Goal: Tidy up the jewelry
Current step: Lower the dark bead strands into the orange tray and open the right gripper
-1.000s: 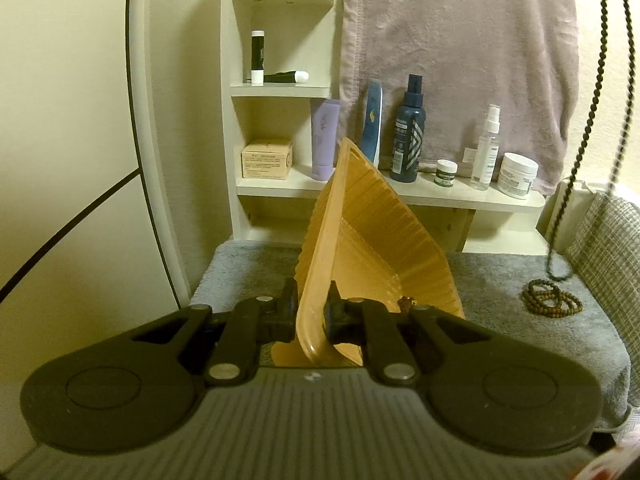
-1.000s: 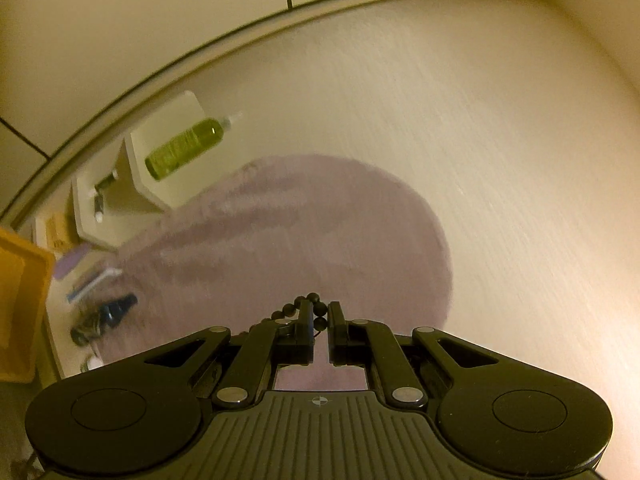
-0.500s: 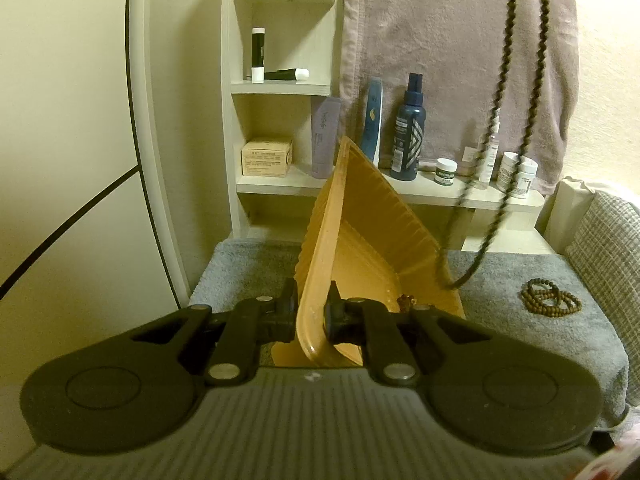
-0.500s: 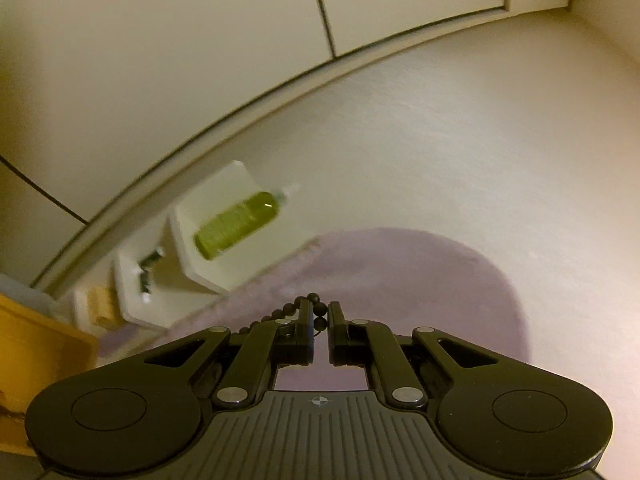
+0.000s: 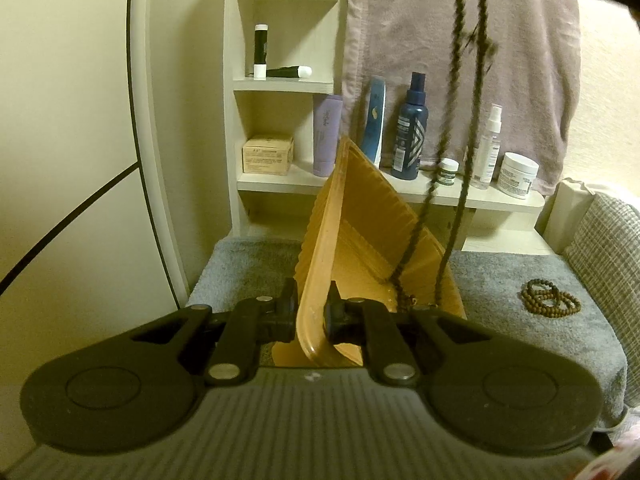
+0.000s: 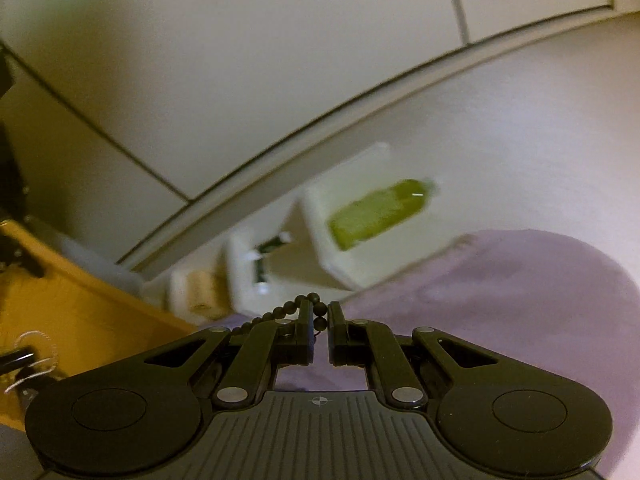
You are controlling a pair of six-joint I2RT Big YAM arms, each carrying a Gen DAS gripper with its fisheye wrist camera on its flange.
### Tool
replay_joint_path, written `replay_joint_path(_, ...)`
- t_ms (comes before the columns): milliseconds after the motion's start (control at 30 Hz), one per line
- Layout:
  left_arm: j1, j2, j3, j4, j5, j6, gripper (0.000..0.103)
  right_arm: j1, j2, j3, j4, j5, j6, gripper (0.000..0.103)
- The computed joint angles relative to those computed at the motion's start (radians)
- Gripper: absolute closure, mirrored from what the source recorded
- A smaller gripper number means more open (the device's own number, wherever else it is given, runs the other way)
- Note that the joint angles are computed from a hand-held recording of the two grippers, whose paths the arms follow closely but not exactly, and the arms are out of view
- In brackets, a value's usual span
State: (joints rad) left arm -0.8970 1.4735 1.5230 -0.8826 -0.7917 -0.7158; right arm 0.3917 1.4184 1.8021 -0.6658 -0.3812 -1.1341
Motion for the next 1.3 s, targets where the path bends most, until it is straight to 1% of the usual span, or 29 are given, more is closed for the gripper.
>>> replay_joint_path(167,0.005,-0.005,-0.007,0.007,0.008,-0.004,0.092,0.013,0.029,0.002,-0.084,-0.027,-0.116,0.097)
replay_joint_path(267,0.008,-0.010,-0.015,0.013,0.014,-0.008,0.092,0.019,0.033,-0.020,-0.121,-0.023,-0.206,0.097)
replay_joint_path(400,0.011,-0.016,-0.023,0.018,0.018,-0.012,0.092,0.018,0.052,-0.022,-0.183,-0.023,-0.288,0.097)
replay_joint_path(567,0.013,-0.018,-0.026,0.021,0.021,-0.013,0.092,0.017,0.067,-0.036,-0.202,0.005,-0.377,0.097)
replay_joint_path(667,0.013,-0.020,-0.029,0.023,0.022,-0.015,0.092,0.019,0.061,-0.064,-0.189,0.030,-0.418,0.097)
replay_joint_path(833,0.011,-0.019,-0.028,0.022,0.021,-0.017,0.092,0.026,0.069,-0.081,-0.173,0.060,-0.446,0.097)
replay_joint_path(1133,0.011,-0.019,-0.028,0.022,0.021,-0.023,0.092,0.041,0.109,-0.068,-0.218,0.106,-0.425,0.096)
replay_joint_path(1300,0.013,-0.021,-0.032,0.024,0.024,-0.027,0.092,0.042,0.119,-0.081,-0.232,0.101,-0.425,0.096)
